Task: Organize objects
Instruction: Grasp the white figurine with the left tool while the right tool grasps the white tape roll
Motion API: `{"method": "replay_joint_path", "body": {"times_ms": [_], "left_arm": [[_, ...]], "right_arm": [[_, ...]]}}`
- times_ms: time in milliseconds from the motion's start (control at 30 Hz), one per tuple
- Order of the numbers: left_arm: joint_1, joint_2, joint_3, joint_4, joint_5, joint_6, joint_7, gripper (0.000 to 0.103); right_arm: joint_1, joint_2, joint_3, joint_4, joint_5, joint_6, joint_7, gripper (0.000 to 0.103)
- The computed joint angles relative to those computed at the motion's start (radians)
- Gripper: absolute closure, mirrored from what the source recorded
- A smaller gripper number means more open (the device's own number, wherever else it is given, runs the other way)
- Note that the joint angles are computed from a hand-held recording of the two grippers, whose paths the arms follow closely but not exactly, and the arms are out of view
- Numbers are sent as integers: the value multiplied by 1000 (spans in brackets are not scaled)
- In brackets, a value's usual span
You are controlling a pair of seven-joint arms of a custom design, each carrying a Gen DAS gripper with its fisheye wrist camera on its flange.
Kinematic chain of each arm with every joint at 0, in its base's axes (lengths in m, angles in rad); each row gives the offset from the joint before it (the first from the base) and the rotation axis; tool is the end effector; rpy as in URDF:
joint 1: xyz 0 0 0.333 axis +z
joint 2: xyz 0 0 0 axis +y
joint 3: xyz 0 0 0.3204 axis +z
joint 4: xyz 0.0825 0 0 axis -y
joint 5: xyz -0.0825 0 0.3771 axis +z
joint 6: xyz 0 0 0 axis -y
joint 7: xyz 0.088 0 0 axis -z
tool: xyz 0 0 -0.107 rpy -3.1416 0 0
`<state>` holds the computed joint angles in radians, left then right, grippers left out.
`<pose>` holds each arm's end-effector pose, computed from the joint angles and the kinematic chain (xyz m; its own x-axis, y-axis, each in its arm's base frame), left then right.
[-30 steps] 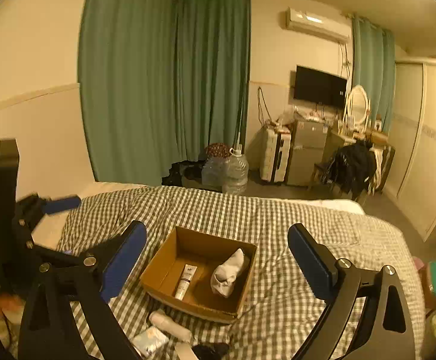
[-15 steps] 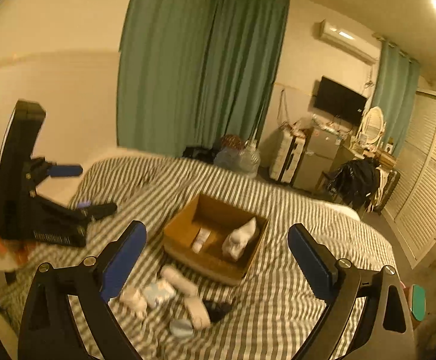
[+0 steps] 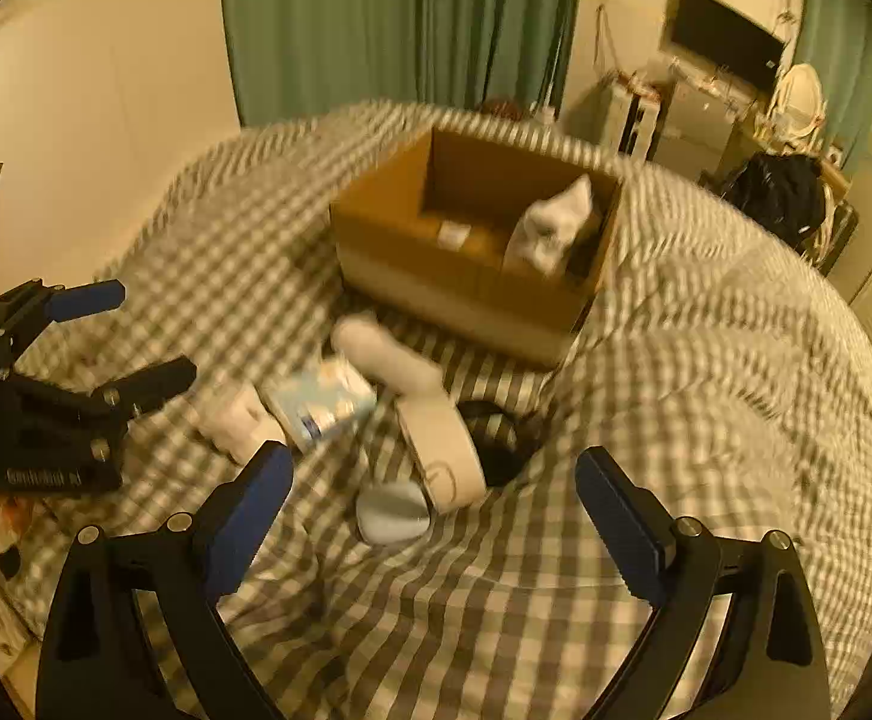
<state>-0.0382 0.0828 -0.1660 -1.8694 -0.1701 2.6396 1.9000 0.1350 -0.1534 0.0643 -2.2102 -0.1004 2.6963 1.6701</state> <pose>0.6135 -0.1192 0.5551 -0.3832 -0.9228 -0.0395 -0.6969 0.3169 -0.6434 0.5274 0.1114 0.5254 0.1649 -0.9855 0.0392 -0.7860 -0.1553 -0.5984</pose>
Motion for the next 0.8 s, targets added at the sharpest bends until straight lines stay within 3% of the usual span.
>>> {"method": "replay_joint_path", "body": {"times_ms": [200,300,467,567,633,700,767,800], "left_arm": [[-4,69,-6,31,47,-49,-58,3],[7,79,-24,30,16,-49,-14,3],[6,99,-39,38,9,-62,29,3],[4,107,-45,47,11,-86,57,3],[13,98,-55,41,-27,-102,103,3],[19,87,-60,35,-70,-126,152,7],[21,82,-56,43,-101,-162,177,18],[22,83,-53,51,-114,-183,182,29]], "right_arm": [[-2,87,-3,11,-85,20,44,12],[13,133,-15,35,-84,17,31,20],[35,194,-40,85,14,-27,-36,41],[43,206,-50,94,28,-44,-42,65],[48,194,-54,79,9,-35,-27,66],[52,176,-54,59,-19,-20,-7,67],[53,157,-51,40,-44,-12,9,67],[53,145,-48,30,-58,-9,16,67]]}}
